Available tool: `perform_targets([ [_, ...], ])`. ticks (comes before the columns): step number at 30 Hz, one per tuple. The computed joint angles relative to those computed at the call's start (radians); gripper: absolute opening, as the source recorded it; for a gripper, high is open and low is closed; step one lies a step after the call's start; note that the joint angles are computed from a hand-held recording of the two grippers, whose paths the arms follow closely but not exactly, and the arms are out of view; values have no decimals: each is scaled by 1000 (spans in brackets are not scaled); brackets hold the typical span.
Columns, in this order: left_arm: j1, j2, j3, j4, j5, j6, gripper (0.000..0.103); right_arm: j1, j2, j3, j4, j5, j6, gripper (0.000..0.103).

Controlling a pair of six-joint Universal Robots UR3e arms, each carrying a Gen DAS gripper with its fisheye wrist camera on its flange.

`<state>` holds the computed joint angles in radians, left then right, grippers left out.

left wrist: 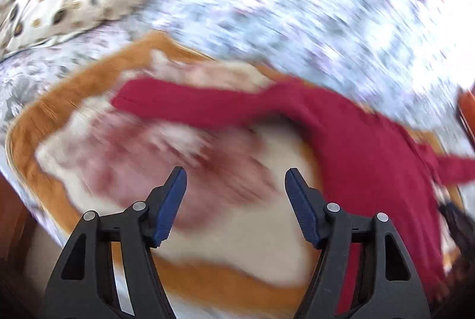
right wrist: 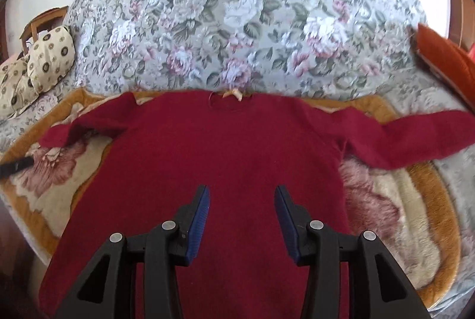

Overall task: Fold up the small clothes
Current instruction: 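Grasp the sweater sleeve cuff with the left tool and lift it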

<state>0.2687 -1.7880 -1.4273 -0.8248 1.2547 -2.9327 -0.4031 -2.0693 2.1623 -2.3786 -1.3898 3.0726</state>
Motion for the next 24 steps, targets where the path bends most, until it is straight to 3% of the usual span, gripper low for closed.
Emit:
perform_targets([
  [4,138,-165,154,0,-96,55,69,-4,-10,18,24,22,-14,43],
  [7,177,-329,362,-111,-159,12,69,22,0,24,3,-1,-4,43],
  [10,201,-464,523,-229,-287,-20,69,23,18,11,8,1,-7,43],
  [13,215,-584,675,-343,-363,-119,69,19,35,-3,35,3,-8,43],
  [16,241,-635,695,-268,-446,-243,71,6,30,-2,47,14,-8,43],
  [20,240,-767,929,-364,-487,-340,71,9,36,-7,52,10,-15,43],
  [24,245,-753,865,-257,-480,-422,71,24,56,-20,53,-10,-11,43],
])
